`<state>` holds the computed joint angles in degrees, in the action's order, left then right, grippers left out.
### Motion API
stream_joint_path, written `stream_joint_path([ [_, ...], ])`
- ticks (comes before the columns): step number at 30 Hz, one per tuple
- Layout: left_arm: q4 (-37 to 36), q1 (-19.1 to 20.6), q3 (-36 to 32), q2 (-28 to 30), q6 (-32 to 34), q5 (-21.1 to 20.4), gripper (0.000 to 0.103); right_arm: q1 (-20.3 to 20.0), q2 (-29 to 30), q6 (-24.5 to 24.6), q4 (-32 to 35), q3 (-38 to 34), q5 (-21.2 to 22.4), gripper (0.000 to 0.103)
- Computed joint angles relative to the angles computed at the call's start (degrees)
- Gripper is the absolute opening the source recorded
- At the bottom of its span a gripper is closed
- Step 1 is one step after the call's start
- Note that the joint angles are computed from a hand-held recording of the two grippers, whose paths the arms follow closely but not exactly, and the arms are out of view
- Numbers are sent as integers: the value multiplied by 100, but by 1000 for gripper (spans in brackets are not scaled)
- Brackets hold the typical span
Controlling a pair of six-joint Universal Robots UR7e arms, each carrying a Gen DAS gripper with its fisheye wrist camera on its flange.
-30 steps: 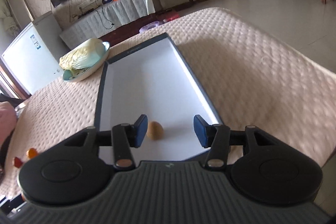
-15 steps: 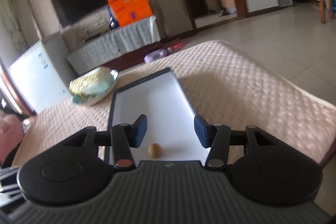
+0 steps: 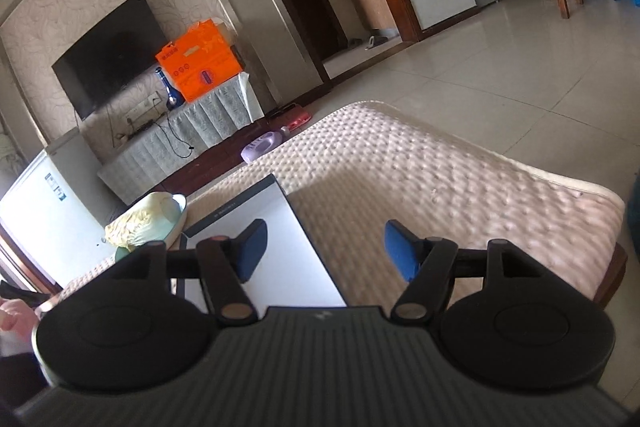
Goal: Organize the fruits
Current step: 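Carry the orange with the left gripper into the box and release it, then move the left gripper to the red apple while the right moves to a tangerine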
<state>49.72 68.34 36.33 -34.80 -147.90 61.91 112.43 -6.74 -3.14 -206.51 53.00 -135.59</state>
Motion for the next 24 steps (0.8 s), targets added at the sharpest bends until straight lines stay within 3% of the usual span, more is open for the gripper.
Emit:
stream_joint_path([
  [4,210,88,-627,336,12,-18,37,-7,108,-116,77,-211,36,68],
  [7,208,125,-785,367,51,10,56,-1,173,-128,193,-353,-12,68],
  [9,100,156,-649,237,126,139,62,12,246,-187,251,-489,-66,68],
  [12,-117,177,-230,-113,236,290,63,41,403,-408,298,-761,-194,68],
  [18,-727,320,1419,-1514,561,666,63,79,596,-651,460,-1077,-335,68],
  [24,-927,642,2335,-2607,311,634,63,135,855,-966,695,-1460,-183,68],
])
